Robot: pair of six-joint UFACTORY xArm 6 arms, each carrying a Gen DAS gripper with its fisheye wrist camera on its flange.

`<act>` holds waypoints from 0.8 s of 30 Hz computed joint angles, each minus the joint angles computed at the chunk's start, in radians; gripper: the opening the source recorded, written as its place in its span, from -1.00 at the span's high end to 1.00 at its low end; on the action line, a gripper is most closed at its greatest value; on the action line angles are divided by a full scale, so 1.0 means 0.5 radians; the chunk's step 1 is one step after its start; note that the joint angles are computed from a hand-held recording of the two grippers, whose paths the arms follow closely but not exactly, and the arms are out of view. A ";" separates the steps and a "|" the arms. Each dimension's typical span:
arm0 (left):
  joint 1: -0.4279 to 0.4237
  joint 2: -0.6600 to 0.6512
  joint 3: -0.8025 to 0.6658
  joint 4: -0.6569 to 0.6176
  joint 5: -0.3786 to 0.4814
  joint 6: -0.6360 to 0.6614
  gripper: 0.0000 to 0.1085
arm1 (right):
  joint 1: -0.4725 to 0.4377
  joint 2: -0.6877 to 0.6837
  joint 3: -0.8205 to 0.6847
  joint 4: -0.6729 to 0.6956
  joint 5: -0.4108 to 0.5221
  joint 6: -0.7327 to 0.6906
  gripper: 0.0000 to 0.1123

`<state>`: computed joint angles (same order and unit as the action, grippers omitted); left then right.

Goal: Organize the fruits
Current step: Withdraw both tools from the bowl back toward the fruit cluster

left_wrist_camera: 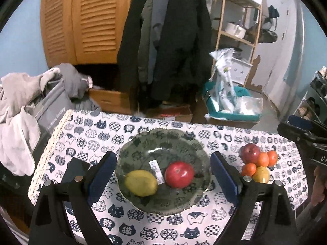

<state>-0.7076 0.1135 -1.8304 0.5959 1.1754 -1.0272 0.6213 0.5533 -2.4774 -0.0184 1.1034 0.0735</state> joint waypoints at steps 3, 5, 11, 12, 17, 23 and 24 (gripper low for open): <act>-0.027 0.024 -0.064 0.010 -0.025 -0.008 -0.73 | -0.031 -0.219 0.334 0.006 -0.144 -0.007 -0.40; -0.046 0.054 -0.126 0.022 -0.025 -0.006 -0.73 | -0.052 -0.341 0.511 0.008 -0.222 -0.009 -0.40; -0.111 0.191 -0.376 0.063 0.032 0.049 -0.73 | -0.126 -0.608 0.871 0.016 -0.369 -0.007 -0.40; -0.116 0.204 -0.400 0.056 0.022 0.059 -0.73 | -0.138 -0.648 0.924 0.019 -0.390 -0.005 -0.40; -0.139 0.309 -0.565 0.022 0.029 0.121 -0.73 | -0.199 -0.766 1.075 0.023 -0.434 0.005 -0.40; -0.148 0.512 -0.841 -0.082 0.076 0.217 -0.73 | -0.279 -0.852 1.216 0.032 -0.438 0.029 -0.40; -0.149 0.563 -0.909 -0.105 0.094 0.244 -0.73 | -0.291 -0.862 1.238 0.034 -0.433 0.036 -0.40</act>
<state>-0.7820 0.3948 -2.2849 0.5435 1.2225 -0.9050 0.4758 0.1222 -1.8585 -0.0014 0.8871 0.0914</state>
